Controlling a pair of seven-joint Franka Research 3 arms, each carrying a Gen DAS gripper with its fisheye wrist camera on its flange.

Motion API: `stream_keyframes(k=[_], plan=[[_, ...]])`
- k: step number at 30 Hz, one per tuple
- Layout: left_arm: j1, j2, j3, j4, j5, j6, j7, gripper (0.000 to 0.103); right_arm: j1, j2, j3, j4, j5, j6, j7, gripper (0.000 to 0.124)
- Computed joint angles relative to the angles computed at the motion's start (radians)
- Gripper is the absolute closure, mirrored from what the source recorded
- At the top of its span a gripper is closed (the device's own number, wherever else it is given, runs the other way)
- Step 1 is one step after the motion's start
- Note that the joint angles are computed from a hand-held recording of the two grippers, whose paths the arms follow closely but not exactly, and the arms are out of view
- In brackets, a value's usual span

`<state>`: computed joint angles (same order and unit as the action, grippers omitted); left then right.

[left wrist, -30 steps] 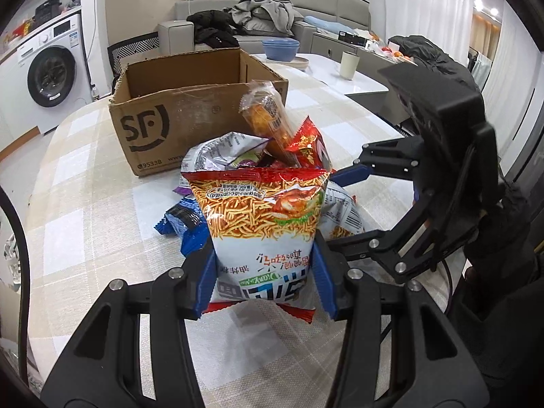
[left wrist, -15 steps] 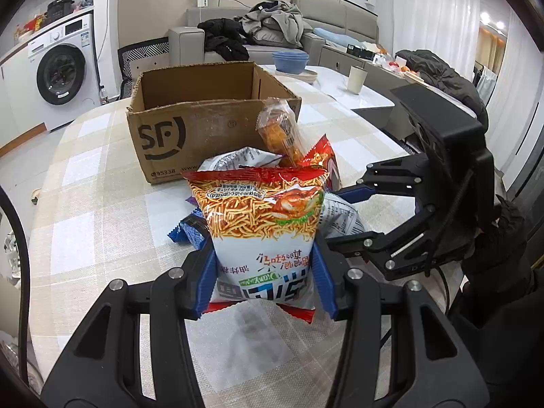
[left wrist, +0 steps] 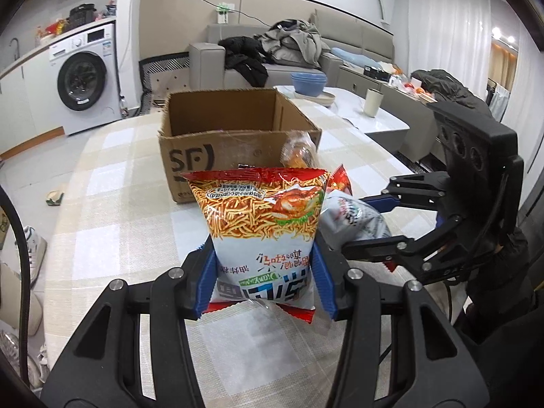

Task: Organize snacks
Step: 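Lift the white bag with the right tool while the left tool carries the noodle bag toward the box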

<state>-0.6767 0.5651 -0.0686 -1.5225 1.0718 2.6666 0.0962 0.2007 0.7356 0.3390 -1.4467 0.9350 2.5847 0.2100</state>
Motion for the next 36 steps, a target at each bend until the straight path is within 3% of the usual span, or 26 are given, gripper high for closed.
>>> stream_keyframes(k=[13, 25, 36], plan=[[-0.012, -0.030, -0.005, -0.014, 0.072, -0.108, -0.090, 0.056, -0.052, -0.035, 0.043, -0.023, 0.220, 0.013, -0.132, 0.073], [-0.003, -0.022, -0.005, 0.007, 0.100, -0.138, -0.134, 0.056, -0.041, -0.049, 0.043, -0.025, 0.396, 0.085, -0.182, 0.073], [0.006, 0.013, 0.018, 0.070, 0.118, -0.112, -0.150, 0.056, -0.016, -0.031, 0.039, 0.020, 0.460, 0.145, -0.184, 0.073]])
